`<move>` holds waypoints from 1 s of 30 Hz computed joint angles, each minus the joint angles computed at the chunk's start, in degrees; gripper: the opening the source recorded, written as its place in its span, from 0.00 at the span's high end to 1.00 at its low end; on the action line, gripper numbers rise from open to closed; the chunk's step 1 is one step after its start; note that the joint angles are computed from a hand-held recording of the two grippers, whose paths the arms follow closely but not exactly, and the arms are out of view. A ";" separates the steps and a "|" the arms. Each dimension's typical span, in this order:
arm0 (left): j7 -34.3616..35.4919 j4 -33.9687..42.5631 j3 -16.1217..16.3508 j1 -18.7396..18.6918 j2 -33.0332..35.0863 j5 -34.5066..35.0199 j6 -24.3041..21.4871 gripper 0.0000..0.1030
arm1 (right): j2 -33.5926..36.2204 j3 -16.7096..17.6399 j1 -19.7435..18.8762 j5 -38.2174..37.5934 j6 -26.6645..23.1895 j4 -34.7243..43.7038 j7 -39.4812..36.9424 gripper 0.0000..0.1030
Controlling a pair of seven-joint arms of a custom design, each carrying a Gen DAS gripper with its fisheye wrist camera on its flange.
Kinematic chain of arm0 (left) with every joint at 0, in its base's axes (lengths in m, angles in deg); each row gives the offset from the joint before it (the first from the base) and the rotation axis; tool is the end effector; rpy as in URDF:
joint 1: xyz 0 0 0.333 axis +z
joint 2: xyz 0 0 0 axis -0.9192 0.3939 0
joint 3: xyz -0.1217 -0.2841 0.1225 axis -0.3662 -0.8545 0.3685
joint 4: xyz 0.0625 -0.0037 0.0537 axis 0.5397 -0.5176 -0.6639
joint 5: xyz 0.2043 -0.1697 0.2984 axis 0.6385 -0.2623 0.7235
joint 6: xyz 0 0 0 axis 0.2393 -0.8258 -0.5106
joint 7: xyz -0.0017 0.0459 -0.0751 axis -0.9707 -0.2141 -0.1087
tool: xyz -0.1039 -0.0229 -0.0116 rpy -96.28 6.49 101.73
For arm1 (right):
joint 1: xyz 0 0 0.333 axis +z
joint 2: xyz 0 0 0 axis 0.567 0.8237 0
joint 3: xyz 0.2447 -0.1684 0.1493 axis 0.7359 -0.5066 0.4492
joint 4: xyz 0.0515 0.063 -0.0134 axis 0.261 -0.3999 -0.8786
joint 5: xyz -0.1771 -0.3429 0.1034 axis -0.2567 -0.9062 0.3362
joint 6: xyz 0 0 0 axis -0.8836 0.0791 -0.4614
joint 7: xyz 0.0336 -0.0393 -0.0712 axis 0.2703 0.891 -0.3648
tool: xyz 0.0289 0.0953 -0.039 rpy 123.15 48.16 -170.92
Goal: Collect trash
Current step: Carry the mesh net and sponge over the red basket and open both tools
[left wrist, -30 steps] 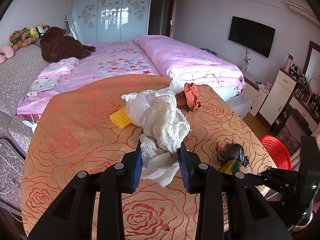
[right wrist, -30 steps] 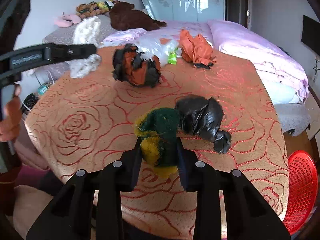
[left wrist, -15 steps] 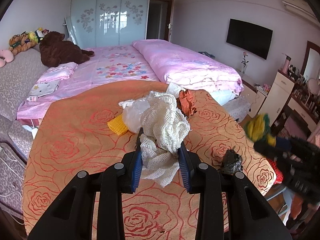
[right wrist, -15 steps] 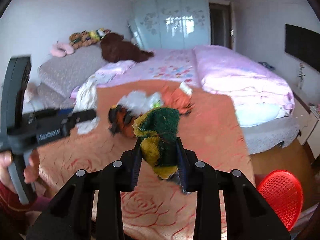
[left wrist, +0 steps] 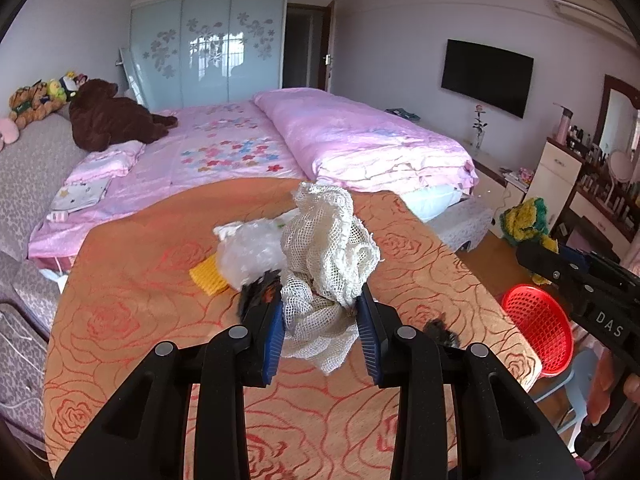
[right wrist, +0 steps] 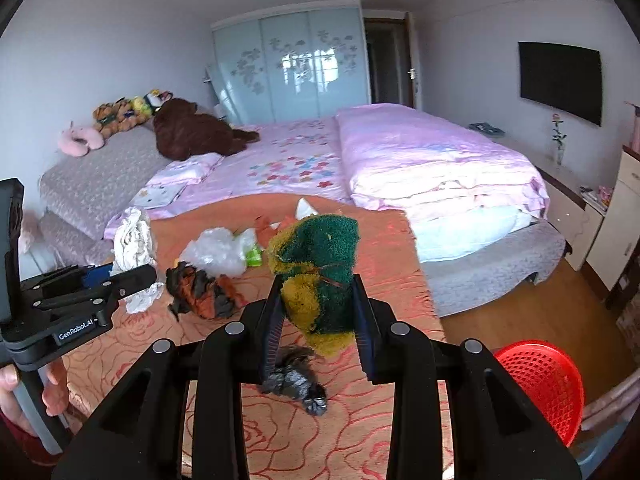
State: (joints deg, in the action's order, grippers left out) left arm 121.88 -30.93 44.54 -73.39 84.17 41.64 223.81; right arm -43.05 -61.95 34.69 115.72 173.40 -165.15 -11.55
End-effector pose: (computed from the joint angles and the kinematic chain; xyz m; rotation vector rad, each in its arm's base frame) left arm 0.6741 -0.1091 0.4957 -1.6850 1.7178 -0.9048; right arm 0.6885 0.1425 0.4946 -1.7578 1.3253 -0.5891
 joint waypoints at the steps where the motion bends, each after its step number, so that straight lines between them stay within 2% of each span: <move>1: 0.00 0.39 -0.06 -0.21 0.19 0.17 0.02 0.69 | -0.17 -0.74 0.53 -0.41 0.29 -0.19 0.84 0.70; 12: 5.67 5.97 -3.91 -0.68 3.53 -2.62 -0.59 0.69 | -2.62 -8.81 3.46 -9.16 2.89 -3.76 13.66 0.70; 17: 11.55 9.27 -7.95 0.66 5.80 -6.86 -1.68 0.70 | -3.48 -10.64 3.13 -13.34 4.37 -5.20 18.94 0.70; 25: 19.77 14.32 -11.53 0.19 9.22 -11.88 -3.31 0.69 | -5.13 -13.92 2.60 -18.88 7.07 -8.32 26.87 0.70; 27: 21.47 15.79 -12.23 -0.23 10.27 -12.94 -3.95 0.70 | -5.19 -15.80 3.38 -20.61 7.33 -8.58 29.35 0.70; 30: 22.19 18.86 -11.56 -1.97 12.22 -13.28 -5.53 0.69 | -5.53 -23.09 8.32 -24.86 8.48 -9.82 34.87 0.70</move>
